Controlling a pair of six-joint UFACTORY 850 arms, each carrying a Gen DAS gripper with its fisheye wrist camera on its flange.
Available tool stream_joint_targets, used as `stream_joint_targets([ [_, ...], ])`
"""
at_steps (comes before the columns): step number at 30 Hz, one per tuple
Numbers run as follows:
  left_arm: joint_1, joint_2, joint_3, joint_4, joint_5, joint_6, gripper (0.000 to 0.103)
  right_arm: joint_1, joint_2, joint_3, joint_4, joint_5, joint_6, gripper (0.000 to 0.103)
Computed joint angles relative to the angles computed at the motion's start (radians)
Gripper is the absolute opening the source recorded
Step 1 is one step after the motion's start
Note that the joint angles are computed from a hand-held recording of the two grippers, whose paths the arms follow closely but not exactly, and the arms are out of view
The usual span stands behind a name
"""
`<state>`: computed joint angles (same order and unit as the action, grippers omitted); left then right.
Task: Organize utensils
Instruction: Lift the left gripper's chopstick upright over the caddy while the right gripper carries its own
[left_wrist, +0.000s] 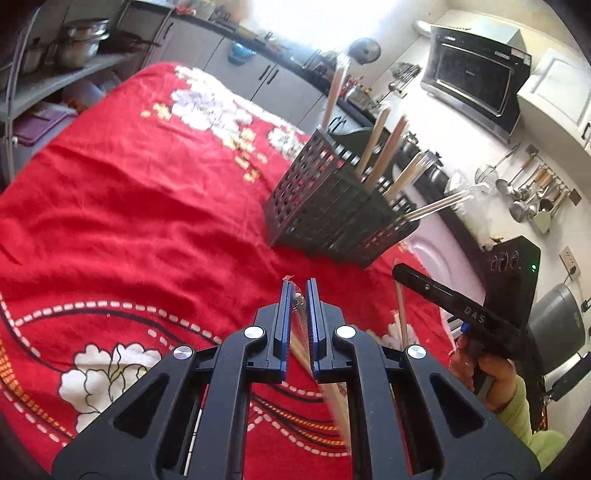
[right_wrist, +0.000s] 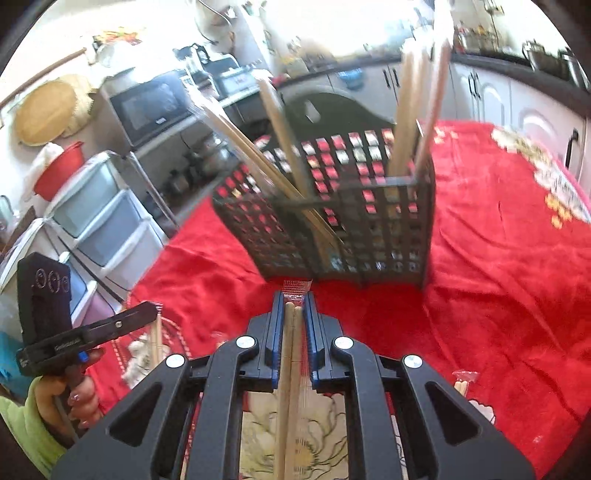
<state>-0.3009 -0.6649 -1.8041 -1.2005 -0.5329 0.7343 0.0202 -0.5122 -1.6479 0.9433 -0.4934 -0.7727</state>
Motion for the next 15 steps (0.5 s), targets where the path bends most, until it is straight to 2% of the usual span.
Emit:
stream_joint_targets([
  [7, -0.003, 0.023, -0.014, -0.047, 0.003, 0.07, 0.004, 0.011, 0.082, 0.055, 0.152, 0.065, -0.195, 0.011],
  [15, -0.008, 0.007, -0.089, -0.057, -0.029, 0.097, 0.003, 0.019, 0.137, 0.091, 0.328, 0.145, -0.426, 0.011],
])
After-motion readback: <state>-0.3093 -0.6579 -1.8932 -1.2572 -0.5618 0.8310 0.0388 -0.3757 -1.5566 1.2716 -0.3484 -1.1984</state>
